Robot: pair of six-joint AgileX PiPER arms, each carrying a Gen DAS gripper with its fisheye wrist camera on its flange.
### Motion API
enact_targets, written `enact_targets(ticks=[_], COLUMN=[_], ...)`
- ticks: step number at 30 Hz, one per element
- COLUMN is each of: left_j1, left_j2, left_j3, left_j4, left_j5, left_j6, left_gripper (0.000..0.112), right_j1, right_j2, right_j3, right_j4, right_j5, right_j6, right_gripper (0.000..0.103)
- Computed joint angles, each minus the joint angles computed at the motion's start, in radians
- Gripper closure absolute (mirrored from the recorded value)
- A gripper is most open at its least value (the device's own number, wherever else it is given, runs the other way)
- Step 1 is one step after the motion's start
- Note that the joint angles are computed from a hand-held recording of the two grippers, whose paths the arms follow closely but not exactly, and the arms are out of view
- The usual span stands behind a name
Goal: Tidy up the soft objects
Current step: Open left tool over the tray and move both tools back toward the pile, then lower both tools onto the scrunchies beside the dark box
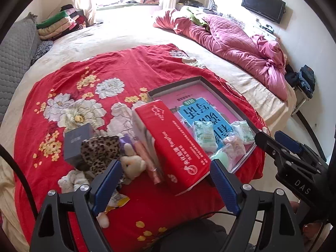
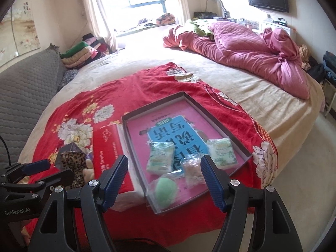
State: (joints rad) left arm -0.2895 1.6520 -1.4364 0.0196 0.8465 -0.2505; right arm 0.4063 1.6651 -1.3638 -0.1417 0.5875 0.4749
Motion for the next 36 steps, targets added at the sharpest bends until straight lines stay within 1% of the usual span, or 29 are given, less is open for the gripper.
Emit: enact_targets(ticks=[11, 23, 36], left_j1=[0.110, 0.297, 0.460], left_j2=[-0.090, -0.163, -0.210], left_j3=[0.076, 0.133, 0.220], left_j4=[-0.039, -0.110, -0.175], left_j5=[-0.002, -0.003, -0.025], left_j6=[0.038, 0.119, 0.210], left_gripper=[0.027, 0.027, 0.027], right_j1=[0.068, 0.133, 0.251], right_j2=[-0.011, -0.015, 0.039], right_j3=[-0.039, -0.066, -0.127], right_j4=[-0.038, -0.061, -0.086], right_j5=[0.028, 0.042, 0.062], right_j6=[0.018, 0.014, 0.001], right_gripper=[0.030, 0.030, 0.030])
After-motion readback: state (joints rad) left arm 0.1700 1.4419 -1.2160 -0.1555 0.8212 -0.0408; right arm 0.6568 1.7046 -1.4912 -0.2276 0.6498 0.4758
